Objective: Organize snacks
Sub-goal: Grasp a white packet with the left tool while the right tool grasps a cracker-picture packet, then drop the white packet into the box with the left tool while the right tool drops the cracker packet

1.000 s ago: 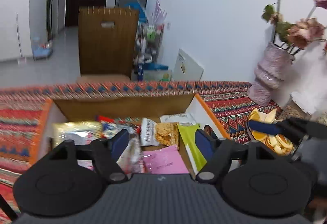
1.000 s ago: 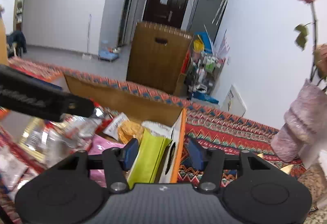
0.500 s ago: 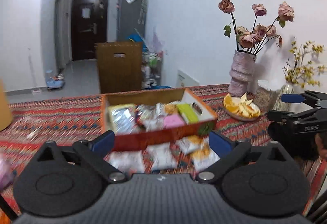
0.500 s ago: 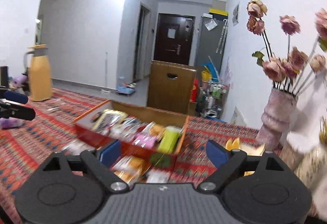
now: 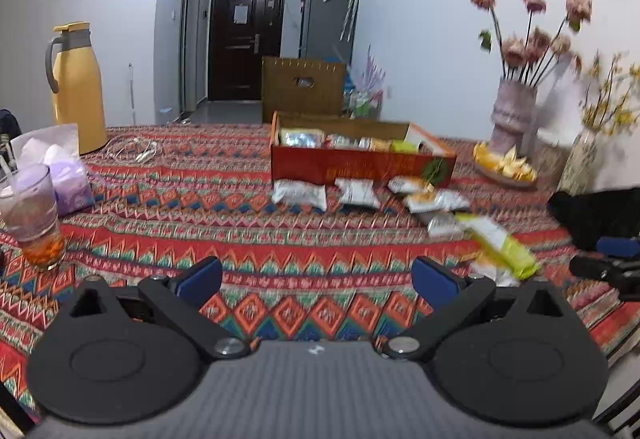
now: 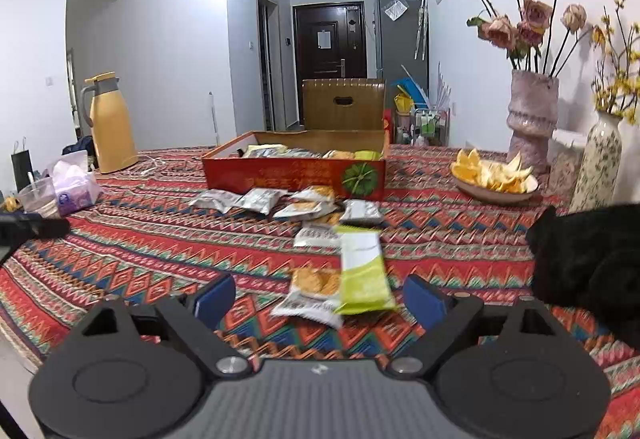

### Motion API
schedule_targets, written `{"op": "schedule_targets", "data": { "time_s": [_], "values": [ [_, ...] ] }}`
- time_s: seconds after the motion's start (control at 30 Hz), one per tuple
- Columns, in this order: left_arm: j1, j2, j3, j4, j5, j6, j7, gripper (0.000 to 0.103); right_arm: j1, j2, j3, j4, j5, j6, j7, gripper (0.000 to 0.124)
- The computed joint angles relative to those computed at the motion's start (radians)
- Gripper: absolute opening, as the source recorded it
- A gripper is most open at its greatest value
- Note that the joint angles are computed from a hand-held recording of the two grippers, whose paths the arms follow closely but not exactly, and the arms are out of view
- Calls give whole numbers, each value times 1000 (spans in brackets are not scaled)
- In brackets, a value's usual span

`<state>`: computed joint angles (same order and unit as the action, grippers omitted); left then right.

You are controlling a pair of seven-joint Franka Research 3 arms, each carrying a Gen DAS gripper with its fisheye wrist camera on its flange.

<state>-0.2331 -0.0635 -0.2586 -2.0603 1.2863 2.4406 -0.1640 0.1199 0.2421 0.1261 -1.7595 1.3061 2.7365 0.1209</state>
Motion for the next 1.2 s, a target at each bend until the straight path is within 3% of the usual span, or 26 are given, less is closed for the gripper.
{"op": "schedule_targets", "data": {
  "time_s": [0.17,0.4,0.47,0.57,0.73,0.87,0.97,1.07,1.13,1.2],
  "values": [
    [0,36,10,16,-16,51,34,103,7,20,-4,-4,-48,-47,58,78],
    [8,103,47,80,24,94,103,94,20,195,25,188,-221,-52,234,61],
    [21,141,69,116,59,118,129,88,36,263,22,271,-309,-53,311,57],
    [51,238,113,216,44,187,285,81,102,344,-30,362,-490,-1,461,54],
    [111,487,158,494,-202,258,629,83,91,407,-32,444,-617,-42,588,55],
    [114,699,170,779,-389,181,730,87,62,390,4,408,-673,-17,609,55],
    [108,800,177,916,-487,144,786,87,46,377,22,389,-722,-17,606,54],
    [69,813,242,923,-495,155,751,72,24,384,39,406,-733,-41,609,50],
    [53,786,271,879,-499,187,756,50,20,392,43,420,-738,-45,612,44],
    [26,773,305,859,-505,192,745,42,11,404,59,433,-730,-41,596,40]
  ]
}}
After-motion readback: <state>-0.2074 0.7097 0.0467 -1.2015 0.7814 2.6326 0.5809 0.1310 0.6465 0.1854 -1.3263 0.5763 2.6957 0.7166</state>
